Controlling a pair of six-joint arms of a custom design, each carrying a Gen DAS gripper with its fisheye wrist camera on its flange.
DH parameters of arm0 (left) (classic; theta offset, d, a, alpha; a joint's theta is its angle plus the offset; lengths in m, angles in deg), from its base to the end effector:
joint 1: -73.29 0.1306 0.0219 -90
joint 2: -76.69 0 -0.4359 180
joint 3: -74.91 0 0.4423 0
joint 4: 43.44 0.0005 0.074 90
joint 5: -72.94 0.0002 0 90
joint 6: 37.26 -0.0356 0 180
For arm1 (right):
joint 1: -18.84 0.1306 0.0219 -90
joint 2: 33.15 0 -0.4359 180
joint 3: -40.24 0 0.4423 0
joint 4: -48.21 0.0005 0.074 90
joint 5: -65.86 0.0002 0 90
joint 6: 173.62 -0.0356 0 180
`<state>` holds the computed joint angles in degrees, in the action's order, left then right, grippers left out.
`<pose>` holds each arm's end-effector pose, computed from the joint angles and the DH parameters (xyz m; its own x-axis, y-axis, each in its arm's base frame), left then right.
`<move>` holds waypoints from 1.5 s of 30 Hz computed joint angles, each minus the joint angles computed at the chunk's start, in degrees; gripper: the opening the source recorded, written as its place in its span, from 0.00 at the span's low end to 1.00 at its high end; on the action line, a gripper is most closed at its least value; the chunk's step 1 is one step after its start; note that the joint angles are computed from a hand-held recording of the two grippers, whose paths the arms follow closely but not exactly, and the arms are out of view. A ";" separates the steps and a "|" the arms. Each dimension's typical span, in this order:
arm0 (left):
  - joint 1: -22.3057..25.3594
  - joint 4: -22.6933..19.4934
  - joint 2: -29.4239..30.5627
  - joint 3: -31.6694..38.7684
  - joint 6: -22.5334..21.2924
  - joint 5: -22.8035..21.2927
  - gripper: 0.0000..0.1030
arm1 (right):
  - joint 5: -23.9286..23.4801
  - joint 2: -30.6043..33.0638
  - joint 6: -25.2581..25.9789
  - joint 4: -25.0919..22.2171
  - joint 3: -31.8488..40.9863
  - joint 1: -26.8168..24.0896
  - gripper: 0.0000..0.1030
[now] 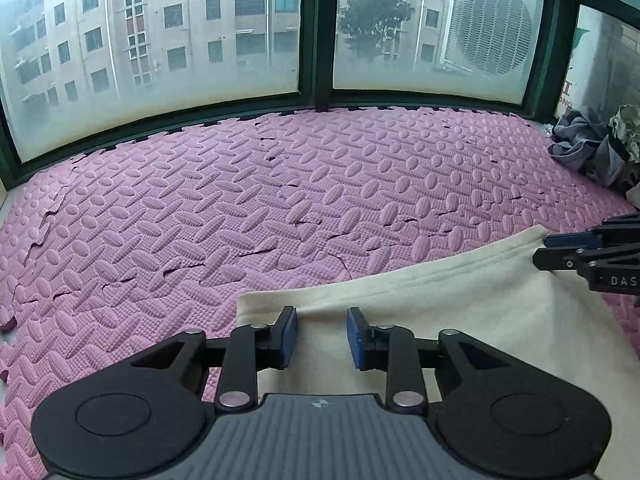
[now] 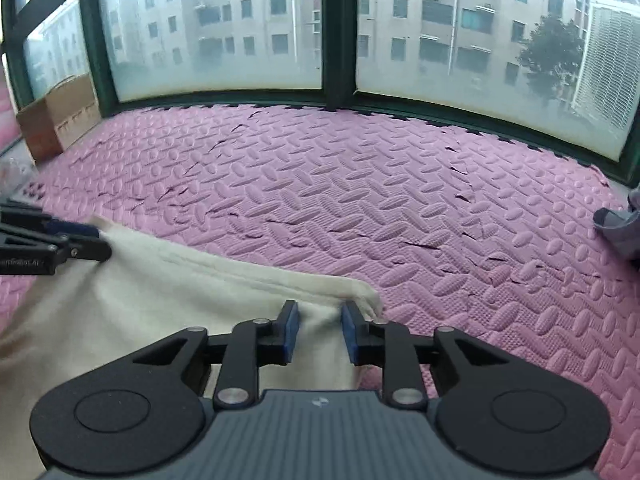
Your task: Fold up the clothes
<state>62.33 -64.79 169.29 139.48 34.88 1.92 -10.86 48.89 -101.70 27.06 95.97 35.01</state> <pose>0.4906 -0.1073 0.2763 -0.5904 0.4097 -0.6954 0.5975 0.8011 -0.0353 0.4167 0.1118 0.2861 -0.7105 0.1085 -0.6952 0.1038 0.9934 0.0489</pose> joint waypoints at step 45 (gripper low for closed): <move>-3.94 -16.17 -39.59 -23.41 -15.14 11.02 0.49 | 28.53 -35.20 -43.23 -42.89 -14.08 35.24 0.51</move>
<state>58.39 -80.95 129.70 116.07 19.74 12.94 17.67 13.68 -144.93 -15.83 81.89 70.25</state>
